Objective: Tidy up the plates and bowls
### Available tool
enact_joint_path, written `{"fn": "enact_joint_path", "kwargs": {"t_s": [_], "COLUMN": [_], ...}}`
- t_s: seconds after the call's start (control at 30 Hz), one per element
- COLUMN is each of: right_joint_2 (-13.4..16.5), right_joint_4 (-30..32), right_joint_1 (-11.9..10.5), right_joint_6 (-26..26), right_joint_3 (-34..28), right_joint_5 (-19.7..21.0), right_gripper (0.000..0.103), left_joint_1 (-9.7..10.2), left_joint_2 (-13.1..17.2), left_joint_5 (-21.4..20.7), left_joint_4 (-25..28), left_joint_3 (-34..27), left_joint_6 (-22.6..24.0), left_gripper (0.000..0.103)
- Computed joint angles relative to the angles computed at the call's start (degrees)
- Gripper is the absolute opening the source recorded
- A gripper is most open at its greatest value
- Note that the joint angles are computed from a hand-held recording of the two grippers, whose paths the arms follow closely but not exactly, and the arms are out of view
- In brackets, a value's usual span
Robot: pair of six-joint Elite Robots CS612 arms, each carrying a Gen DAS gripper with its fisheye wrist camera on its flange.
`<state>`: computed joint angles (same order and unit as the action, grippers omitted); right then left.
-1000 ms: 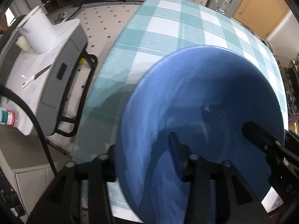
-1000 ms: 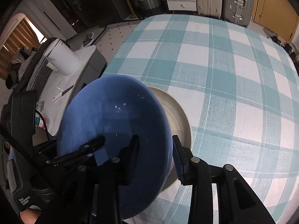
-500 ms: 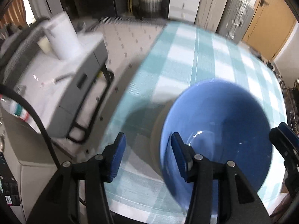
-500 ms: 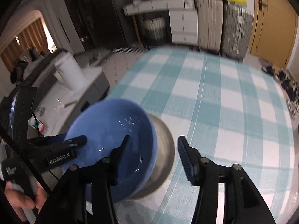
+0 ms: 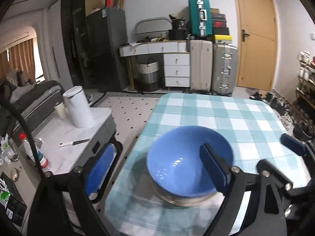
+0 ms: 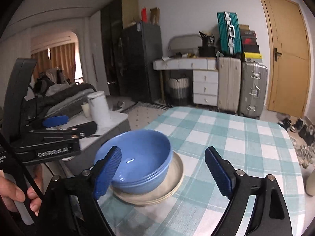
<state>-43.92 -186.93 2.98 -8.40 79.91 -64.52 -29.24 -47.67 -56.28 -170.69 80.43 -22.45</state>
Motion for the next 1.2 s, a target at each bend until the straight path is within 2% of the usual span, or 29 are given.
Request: {"fn": "enact_joint_path", "kwargs": {"t_s": [0.07,0.1,0.13,0.2,0.37,0.43,0.47,0.6,0.7,0.8,0.93,1.07,1.2], "right_joint_2": [-0.17,-0.11,-0.19,-0.37,-0.68,-1.17,-1.41,-1.41,-1.50,-1.26,-1.20,-1.14,-1.11], "right_joint_4": [-3.45,-5.44,-6.84,-9.04,-9.78,-8.06,-7.83,-11.40,-11.53,-14.13,-13.63,-13.91,-14.15], "right_joint_1": [-0.49,-0.71,-0.84,-0.92,-0.84,-0.73,-0.75,-1.06,-0.60,-0.34,-0.37,-0.21,-0.08], "right_joint_6": [1.76,3.19,4.16,5.55,3.30,0.98,0.92,3.93,2.28,2.53,2.80,1.47,0.74], "right_joint_3": [1.59,2.26,2.97,4.20,6.15,6.84,7.25,8.86,9.29,9.55,9.42,9.45,9.51], "right_joint_5": [2.02,2.59,2.58,1.92,0.77,0.19,-0.04,-1.13,-4.25,-6.60,-6.47,-6.53,-6.50], "right_gripper": [0.091,0.097,0.101,0.102,0.102,0.102,0.102,0.102,0.102,0.102,0.102,0.102,0.102], "left_joint_1": [-0.43,-0.70,-0.93,-1.17,-1.11,-1.28,-1.09,-0.87,-1.10,-1.44,-1.61,-1.98,-1.34], "left_joint_2": [-0.17,-0.24,-0.25,-0.28,-0.04,0.31,0.44,0.93,1.47,1.97,2.37,2.87,2.64], "left_joint_5": [0.63,1.45,1.93,2.50,-0.04,0.15,-1.66,-4.41,-4.00,-2.29,-1.65,0.85,-2.21], "left_joint_4": [-1.29,-2.37,-3.92,-6.17,-10.75,-10.44,-10.70,-10.50,-11.31,-12.39,-13.51,-13.68,-11.23], "left_joint_3": [0.68,1.20,1.73,2.65,4.45,4.62,4.79,4.81,4.67,4.33,4.29,3.63,3.28], "left_joint_6": [0.32,0.69,1.12,1.21,0.42,0.84,0.68,-0.53,-0.87,-0.29,0.28,3.90,2.31], "left_gripper": [0.091,0.091,0.095,0.099,0.101,0.102,0.103,0.103,0.103,0.103,0.103,0.103,0.103]}}
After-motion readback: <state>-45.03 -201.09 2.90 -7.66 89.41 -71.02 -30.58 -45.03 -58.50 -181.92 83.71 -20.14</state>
